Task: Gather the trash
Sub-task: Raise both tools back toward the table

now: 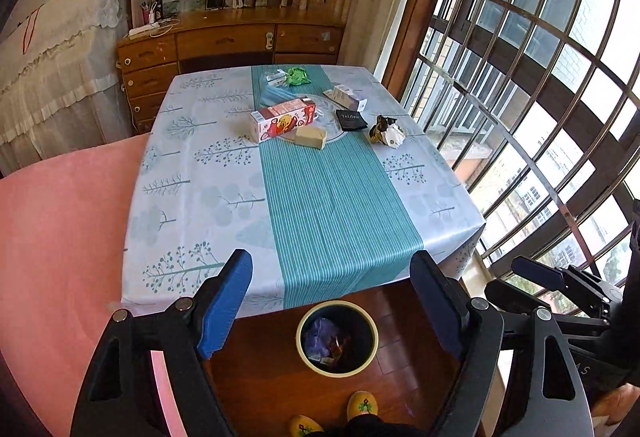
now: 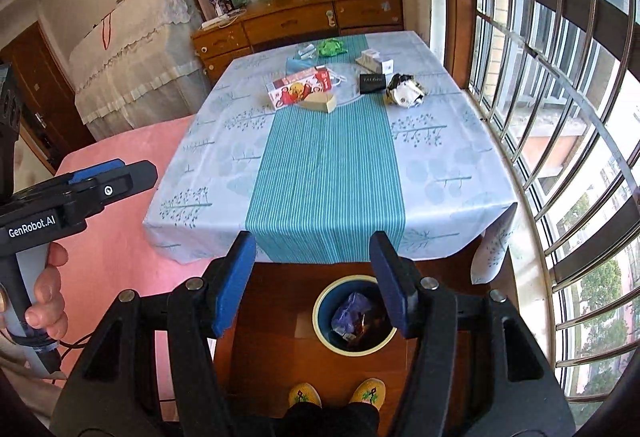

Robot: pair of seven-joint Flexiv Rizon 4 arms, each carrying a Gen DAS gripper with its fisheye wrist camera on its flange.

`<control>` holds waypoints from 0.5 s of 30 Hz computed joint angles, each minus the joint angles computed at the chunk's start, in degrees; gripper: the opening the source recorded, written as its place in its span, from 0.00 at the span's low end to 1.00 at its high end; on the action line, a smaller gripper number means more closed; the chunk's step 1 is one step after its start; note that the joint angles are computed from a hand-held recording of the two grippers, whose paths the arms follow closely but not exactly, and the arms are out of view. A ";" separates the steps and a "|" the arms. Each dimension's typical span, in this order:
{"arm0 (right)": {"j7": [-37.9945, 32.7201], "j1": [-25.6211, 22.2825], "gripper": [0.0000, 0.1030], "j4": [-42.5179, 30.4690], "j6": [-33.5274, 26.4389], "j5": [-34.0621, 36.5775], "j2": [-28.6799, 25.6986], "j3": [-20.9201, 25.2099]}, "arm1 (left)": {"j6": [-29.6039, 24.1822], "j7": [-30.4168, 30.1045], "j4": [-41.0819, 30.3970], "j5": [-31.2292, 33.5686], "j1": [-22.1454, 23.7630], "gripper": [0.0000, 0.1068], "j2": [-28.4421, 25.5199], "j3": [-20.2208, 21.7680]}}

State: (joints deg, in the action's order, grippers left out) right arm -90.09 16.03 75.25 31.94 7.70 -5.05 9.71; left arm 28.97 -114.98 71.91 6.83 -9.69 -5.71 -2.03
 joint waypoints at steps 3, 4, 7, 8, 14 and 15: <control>0.53 0.53 0.55 -3.08 0.37 -1.64 -1.87 -0.42 | -0.47 1.37 -3.28 -0.09 0.60 0.77 -1.99 -0.10; 0.71 0.64 0.55 -3.88 0.71 -2.14 -2.52 -0.51 | -0.95 1.93 -4.71 0.00 0.72 0.77 -2.82 -0.07; 0.91 0.63 0.56 -7.83 0.08 -2.83 -5.33 -0.94 | -3.68 2.84 -10.21 1.30 0.55 0.77 -6.18 0.19; 0.86 0.59 0.56 -9.63 -0.38 -3.01 -6.74 -1.13 | -4.63 3.03 -12.22 1.40 0.51 0.77 -7.51 0.35; -0.65 -0.44 0.58 -24.73 -5.17 -2.51 -18.13 -1.75 | -8.81 3.35 -24.41 1.20 0.39 0.76 -17.11 2.14; -1.21 -0.76 0.58 -28.77 -7.01 -2.21 -20.85 -1.72 | -9.67 3.32 -27.14 1.21 0.38 0.75 -19.32 2.52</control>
